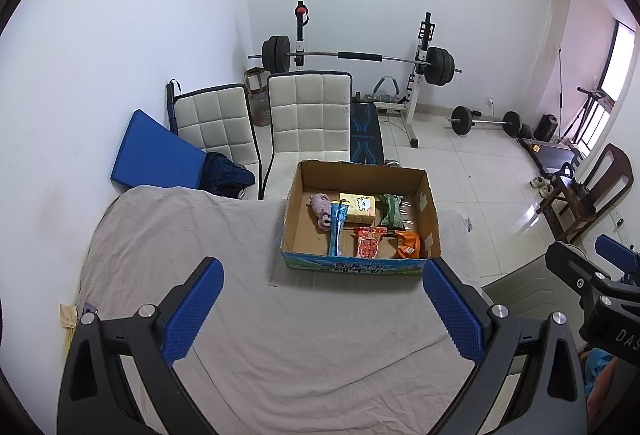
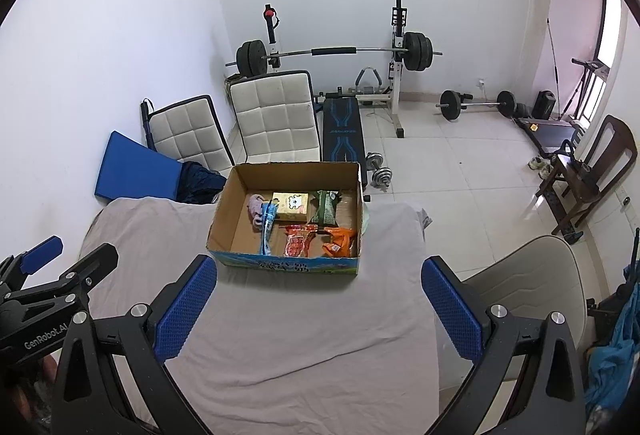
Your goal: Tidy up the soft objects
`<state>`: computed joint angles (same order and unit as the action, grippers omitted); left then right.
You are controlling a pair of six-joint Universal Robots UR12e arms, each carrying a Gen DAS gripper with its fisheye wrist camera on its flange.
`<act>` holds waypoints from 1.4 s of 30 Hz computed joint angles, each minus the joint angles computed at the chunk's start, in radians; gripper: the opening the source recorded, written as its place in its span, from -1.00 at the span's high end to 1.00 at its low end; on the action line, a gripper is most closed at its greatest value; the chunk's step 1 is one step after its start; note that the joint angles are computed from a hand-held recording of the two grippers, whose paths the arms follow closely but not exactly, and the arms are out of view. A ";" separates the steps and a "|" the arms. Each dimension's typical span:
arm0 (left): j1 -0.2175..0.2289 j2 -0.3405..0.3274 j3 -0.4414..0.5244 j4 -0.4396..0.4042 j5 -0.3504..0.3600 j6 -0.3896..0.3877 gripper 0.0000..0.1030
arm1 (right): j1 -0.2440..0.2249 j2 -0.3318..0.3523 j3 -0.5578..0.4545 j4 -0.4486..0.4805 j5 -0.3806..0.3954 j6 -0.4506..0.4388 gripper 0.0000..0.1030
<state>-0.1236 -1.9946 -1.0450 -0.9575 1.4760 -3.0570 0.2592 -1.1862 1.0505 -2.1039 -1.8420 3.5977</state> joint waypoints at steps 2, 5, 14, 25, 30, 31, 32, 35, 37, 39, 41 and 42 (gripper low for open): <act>0.000 0.001 -0.001 0.000 0.001 0.000 -0.99 | 0.000 0.000 -0.001 0.000 0.001 -0.001 -1.00; 0.000 0.000 0.003 -0.002 0.010 -0.005 -0.99 | 0.000 -0.001 -0.001 0.002 -0.003 0.002 -1.00; -0.002 0.001 0.007 -0.007 0.022 -0.014 -0.99 | 0.004 -0.006 0.000 0.002 -0.024 0.003 -1.00; -0.004 0.002 0.009 -0.003 0.040 -0.027 -0.99 | 0.006 -0.008 0.005 -0.001 -0.033 0.004 -1.00; -0.003 0.002 0.007 -0.002 0.039 -0.026 -0.99 | 0.006 -0.012 0.011 -0.006 -0.033 0.004 -1.00; -0.003 0.002 0.009 -0.004 0.039 -0.026 -0.99 | 0.006 -0.012 0.011 -0.007 -0.036 0.004 -1.00; -0.003 0.002 0.008 -0.002 0.040 -0.026 -0.99 | 0.007 -0.011 0.010 -0.007 -0.037 0.003 -1.00; -0.003 0.001 0.010 -0.002 0.041 -0.027 -0.99 | 0.006 -0.011 0.010 -0.009 -0.034 -0.002 -1.00; -0.004 0.002 0.008 0.000 0.044 -0.026 -0.99 | 0.005 -0.011 0.010 -0.008 -0.031 -0.001 -1.00; -0.004 0.002 0.007 0.004 0.044 -0.024 -0.99 | 0.006 -0.011 0.010 -0.007 -0.035 0.000 -1.00; -0.004 0.001 0.009 0.001 0.045 -0.027 -0.99 | 0.005 -0.013 0.012 -0.010 -0.030 -0.001 -1.00; -0.003 -0.001 0.012 -0.001 0.044 -0.027 -0.99 | 0.005 -0.012 0.011 -0.010 -0.032 -0.002 -1.00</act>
<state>-0.1269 -1.9954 -1.0330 -0.9581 1.5196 -3.0844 0.2642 -1.1986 1.0618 -2.1140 -1.8742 3.5959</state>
